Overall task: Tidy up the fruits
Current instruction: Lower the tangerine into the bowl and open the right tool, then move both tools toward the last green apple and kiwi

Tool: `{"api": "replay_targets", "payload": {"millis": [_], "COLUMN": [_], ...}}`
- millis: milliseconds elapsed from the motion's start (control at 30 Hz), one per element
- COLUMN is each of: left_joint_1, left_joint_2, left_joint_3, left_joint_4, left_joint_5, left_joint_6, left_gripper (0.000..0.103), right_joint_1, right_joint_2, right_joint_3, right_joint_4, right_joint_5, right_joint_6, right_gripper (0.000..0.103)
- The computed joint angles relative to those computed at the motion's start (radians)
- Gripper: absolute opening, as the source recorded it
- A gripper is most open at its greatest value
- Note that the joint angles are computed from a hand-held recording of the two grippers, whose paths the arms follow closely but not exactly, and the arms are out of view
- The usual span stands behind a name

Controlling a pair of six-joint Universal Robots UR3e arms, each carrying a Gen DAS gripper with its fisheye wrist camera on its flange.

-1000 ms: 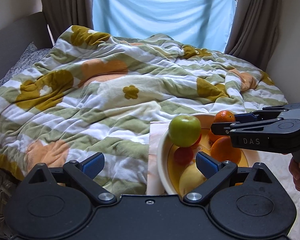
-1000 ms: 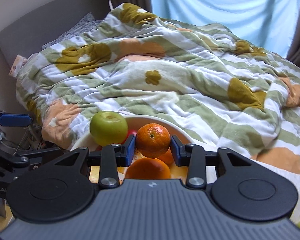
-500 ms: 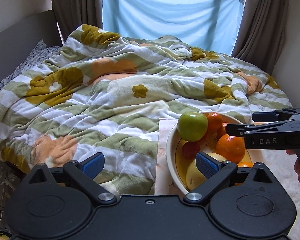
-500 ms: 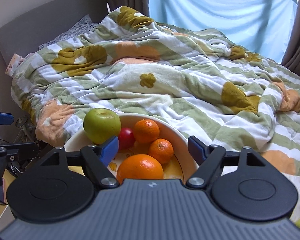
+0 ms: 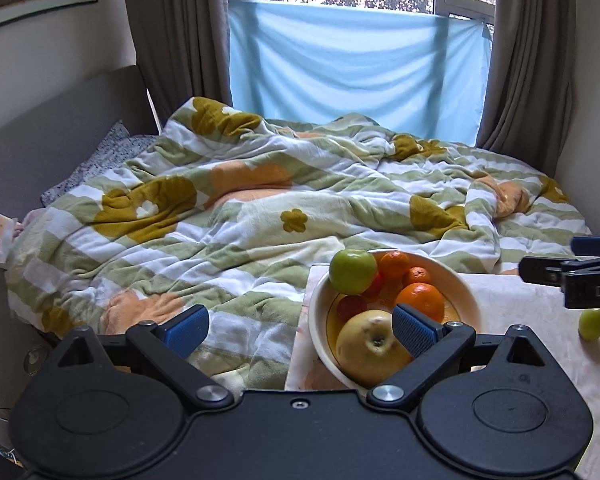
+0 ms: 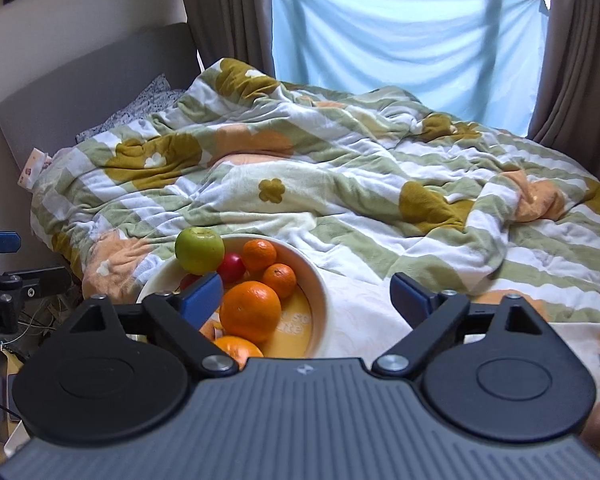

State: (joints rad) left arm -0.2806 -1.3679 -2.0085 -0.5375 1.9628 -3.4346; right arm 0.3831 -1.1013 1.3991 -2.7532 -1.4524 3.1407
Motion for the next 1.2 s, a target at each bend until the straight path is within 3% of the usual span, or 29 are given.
{"api": "replay_targets", "payload": {"millis": [267,400,633,767,900,967,1067,1200], "left_joint_1": [-0.323,-0.470,-0.656,-0.705,-0.716,-0.712,-0.692,-0.649], "left_joint_2": [-0.077,-0.156,-0.353,-0.467,-0.580,-0.638,-0.727,-0.850], "left_joint_3": [0.148,0.254,0.491,0.627,0.745,0.803,0.885,1.001], "left_joint_4": [-0.166,-0.260,-0.411,-0.457,-0.440,-0.427,-0.385,-0.320], "left_joint_5": [0.257,0.343,0.450,0.450,0.406,0.383,0.333,0.246], "left_joint_6": [-0.226,-0.347,-0.474,-0.499,-0.461,-0.424,-0.350,-0.249], "left_gripper": [0.101,0.101,0.103,0.103,0.103,0.103,0.103,0.103], "right_joint_1": [-0.103,-0.205,-0.494,-0.770,-1.104,-1.223,-1.284,-1.257], "right_joint_2": [-0.392,-0.619,-1.027,-1.265,-1.467,-1.504,-1.471,-1.331], "right_joint_3": [0.424,0.619,0.846,0.885,0.855,0.834,0.856,0.923], "right_joint_4": [-0.066,-0.037,0.192,0.489,0.906,1.048,1.029,0.791], "right_joint_5": [0.028,0.095,0.270,0.429,0.595,0.634,0.618,0.547], "right_joint_6": [-0.020,-0.038,-0.165,-0.352,-0.653,-0.777,-0.830,-0.765], "right_gripper": [0.103,0.103,0.103,0.103,0.103,0.103,0.103,0.103]}}
